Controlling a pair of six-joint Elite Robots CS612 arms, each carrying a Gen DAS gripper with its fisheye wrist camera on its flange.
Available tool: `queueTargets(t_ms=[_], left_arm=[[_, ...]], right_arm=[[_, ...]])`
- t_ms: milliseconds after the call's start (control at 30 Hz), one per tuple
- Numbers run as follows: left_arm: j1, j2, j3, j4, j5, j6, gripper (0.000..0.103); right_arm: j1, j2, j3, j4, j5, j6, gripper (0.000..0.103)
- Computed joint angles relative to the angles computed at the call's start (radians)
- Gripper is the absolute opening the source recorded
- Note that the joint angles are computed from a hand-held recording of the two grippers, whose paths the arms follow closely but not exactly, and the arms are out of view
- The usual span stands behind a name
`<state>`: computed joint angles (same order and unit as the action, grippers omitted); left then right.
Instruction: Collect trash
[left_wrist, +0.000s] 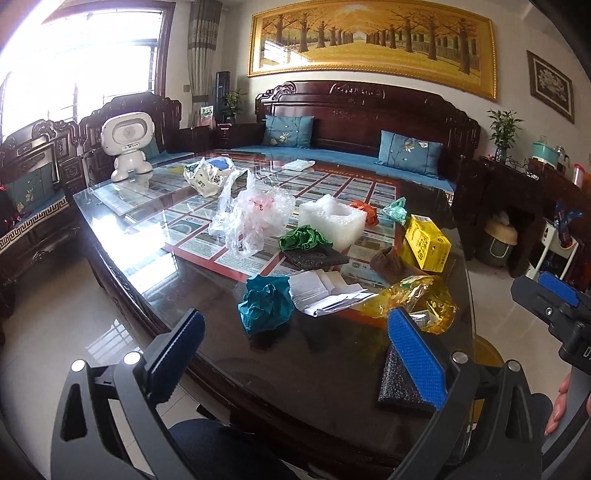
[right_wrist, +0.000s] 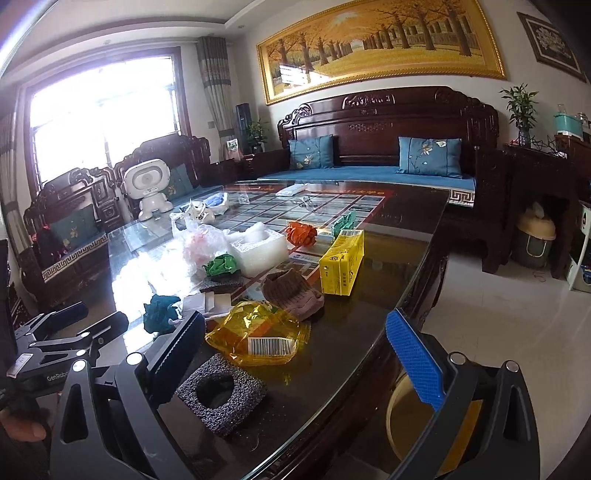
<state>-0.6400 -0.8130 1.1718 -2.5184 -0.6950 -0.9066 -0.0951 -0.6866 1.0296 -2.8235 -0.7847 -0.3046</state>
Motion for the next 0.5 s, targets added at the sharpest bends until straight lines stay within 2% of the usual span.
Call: queueTargets(t_ms=[300, 500], left_arm=[[0.002, 0.007, -0.006, -0.004, -0.012, 0.013, 0.099], [0.004, 0.006, -0.006, 0.001, -0.021, 0.007, 0.099]], right_arm=[[0.011, -0.005, 0.002, 0.027, -0.043, -0.020, 0.095], [0.009, -0.008, 0.006, 0.034, -0.045, -0.026, 0.095]])
